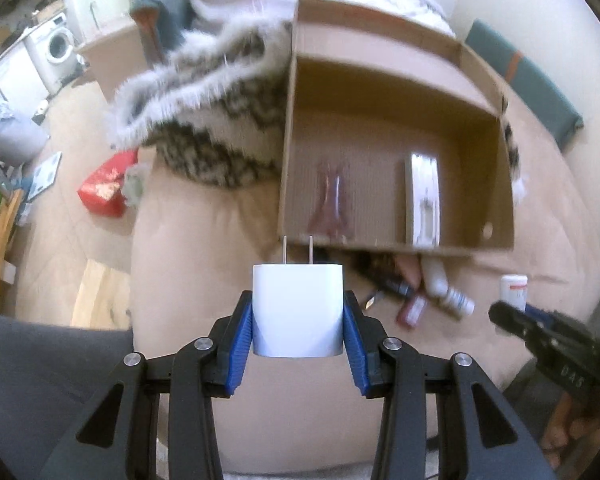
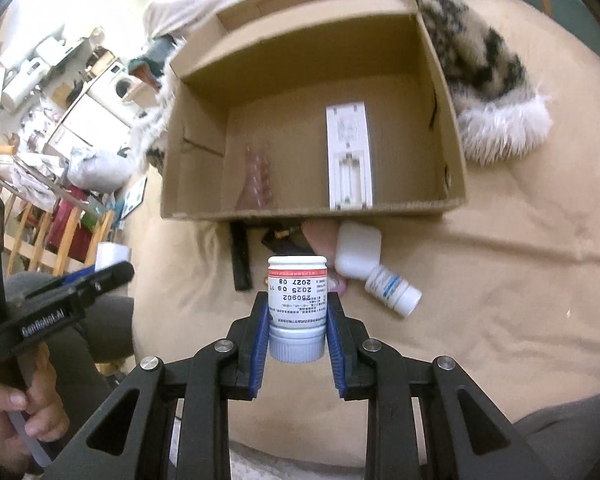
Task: Organize rigid objects
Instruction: 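Carry the charger into the box with the left tool while the right tool carries the pill bottle in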
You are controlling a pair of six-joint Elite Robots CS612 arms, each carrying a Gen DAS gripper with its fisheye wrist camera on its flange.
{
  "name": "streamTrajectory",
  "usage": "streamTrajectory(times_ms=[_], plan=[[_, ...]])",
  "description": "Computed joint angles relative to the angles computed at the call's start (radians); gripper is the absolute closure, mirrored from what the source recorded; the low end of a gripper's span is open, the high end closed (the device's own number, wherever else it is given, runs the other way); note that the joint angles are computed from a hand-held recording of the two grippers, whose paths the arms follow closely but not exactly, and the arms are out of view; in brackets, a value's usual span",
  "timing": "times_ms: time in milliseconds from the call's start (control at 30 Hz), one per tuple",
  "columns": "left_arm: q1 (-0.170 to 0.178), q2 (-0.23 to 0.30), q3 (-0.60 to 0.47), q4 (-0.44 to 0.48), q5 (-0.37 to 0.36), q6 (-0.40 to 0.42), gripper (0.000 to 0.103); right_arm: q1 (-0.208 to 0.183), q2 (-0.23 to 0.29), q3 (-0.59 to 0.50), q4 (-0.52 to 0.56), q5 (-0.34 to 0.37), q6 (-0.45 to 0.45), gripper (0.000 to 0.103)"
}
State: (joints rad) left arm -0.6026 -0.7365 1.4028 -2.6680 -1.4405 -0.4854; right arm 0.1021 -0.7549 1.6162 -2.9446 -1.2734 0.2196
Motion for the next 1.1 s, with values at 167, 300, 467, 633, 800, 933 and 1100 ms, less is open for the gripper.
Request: streamTrajectory(times_ms=[167, 300, 467, 633, 800, 933, 1100], plan=[[0.005, 0.028, -0.058, -0.015, -0.001, 0.003, 0.065, -0.005, 0.006, -0.024, -0.04, 0.006, 0.0, 0.075], [0.005, 0.051, -0.107, -0.015, 0.0, 0.014, 0.065, -0.011, 0.004, -0.043, -0.074, 0.01, -0.008, 0.075], [0.006, 0.083, -0.174, -0.005, -0.01, 0.034, 0.065, -0.019, 0.014, -0.085, -0.072, 0.024, -0.016, 0.075], [0.007, 0.124, -0.242, 0.027, -0.014, 0.045, 0.065, -0.025, 0.045, -0.136, -0.053, 0.038, -0.017, 0.075], [0.01, 0.171, -0.296, 0.07, -0.024, 0.053, 0.065, -0.028, 0.086, -0.186, -0.011, 0.042, -0.011, 0.075], [0.01, 0.201, -0.319, 0.092, -0.014, 0.054, 0.065, -0.028, 0.114, -0.214, 0.02, 0.029, -0.006, 0.075], [0.0, 0.219, -0.322, 0.104, 0.047, 0.057, 0.065, -0.018, 0.132, -0.235, 0.067, -0.045, -0.023, 0.075]])
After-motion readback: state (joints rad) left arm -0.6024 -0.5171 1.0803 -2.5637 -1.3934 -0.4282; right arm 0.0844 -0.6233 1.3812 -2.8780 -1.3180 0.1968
